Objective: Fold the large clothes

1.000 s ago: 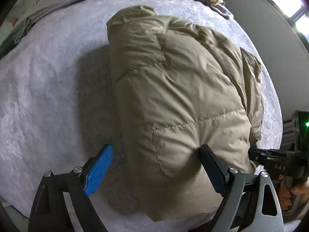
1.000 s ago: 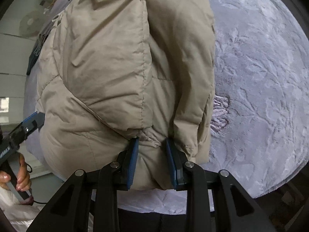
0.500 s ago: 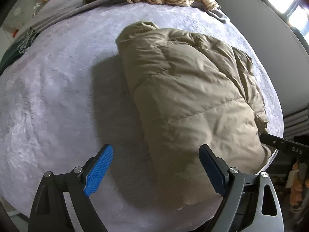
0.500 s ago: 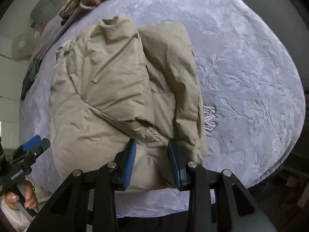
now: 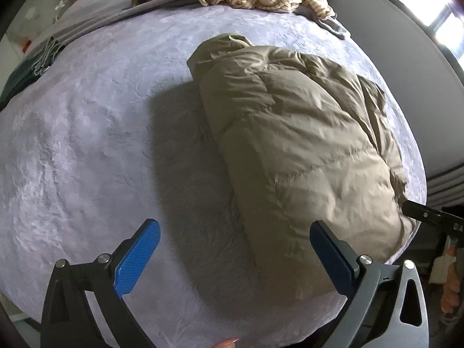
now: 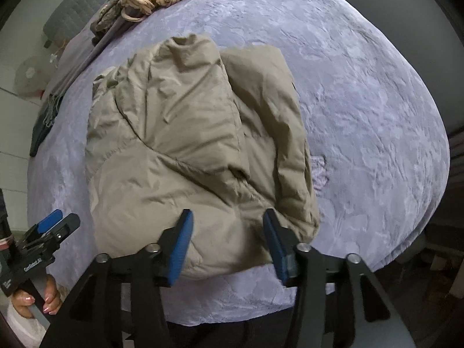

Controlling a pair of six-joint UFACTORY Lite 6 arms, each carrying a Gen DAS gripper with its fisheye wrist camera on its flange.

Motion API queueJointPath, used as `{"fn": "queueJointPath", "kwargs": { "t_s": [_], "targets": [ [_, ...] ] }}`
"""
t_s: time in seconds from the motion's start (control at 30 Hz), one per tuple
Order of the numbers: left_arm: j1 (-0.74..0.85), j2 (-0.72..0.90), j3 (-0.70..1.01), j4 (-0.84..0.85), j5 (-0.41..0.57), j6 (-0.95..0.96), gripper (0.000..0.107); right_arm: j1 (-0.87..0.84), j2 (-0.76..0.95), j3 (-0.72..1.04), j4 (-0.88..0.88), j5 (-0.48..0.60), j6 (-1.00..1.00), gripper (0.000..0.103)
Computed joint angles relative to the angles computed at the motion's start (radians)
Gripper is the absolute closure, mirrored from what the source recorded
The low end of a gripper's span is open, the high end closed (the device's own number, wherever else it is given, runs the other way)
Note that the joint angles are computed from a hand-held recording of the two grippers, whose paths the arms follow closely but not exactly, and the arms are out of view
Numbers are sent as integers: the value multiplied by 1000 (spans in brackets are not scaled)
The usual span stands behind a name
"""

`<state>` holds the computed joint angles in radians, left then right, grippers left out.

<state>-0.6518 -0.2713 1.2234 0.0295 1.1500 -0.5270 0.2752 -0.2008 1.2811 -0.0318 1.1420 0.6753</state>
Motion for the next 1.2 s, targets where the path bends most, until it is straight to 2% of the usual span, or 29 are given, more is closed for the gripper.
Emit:
{"fn": "queueJointPath", "kwargs": {
  "t_s": [0.13, 0.3, 0.4, 0.63, 0.77, 0.8, 0.83, 0.9, 1.07, 1.2],
  "targets": [
    [26, 88, 79, 17, 2, -38, 4, -77, 100, 116, 47, 10, -139, 36],
    [48, 197, 185, 18, 11, -96, 4, -201, 266, 291, 137, 44, -324, 35],
    [36, 260, 233, 42, 13, -139, 4, -262, 353, 375, 191, 59, -417, 21],
    [-2, 391, 328, 46, 30, -194, 4, -380, 466, 461, 327, 90, -604, 20],
    [2, 424, 353, 39, 35, -205, 4, -422, 494, 489, 347, 94, -664, 20],
    [3, 432, 359, 39, 36, -206, 4, -427, 499, 493, 341, 92, -673, 17],
    [2, 435, 362, 40, 38, -209, 4, -433, 507, 499, 329, 92, -681, 1],
    [4, 436, 362, 39, 36, -208, 4, -442, 516, 509, 310, 85, -689, 0],
    [60, 399, 294, -52, -38, -145, 4, -501, 543, 491, 341, 81, -752, 0],
    [160, 346, 182, -255, -145, 8, 4, -602, 598, 458, 507, 122, -843, 0]
  ]
}}
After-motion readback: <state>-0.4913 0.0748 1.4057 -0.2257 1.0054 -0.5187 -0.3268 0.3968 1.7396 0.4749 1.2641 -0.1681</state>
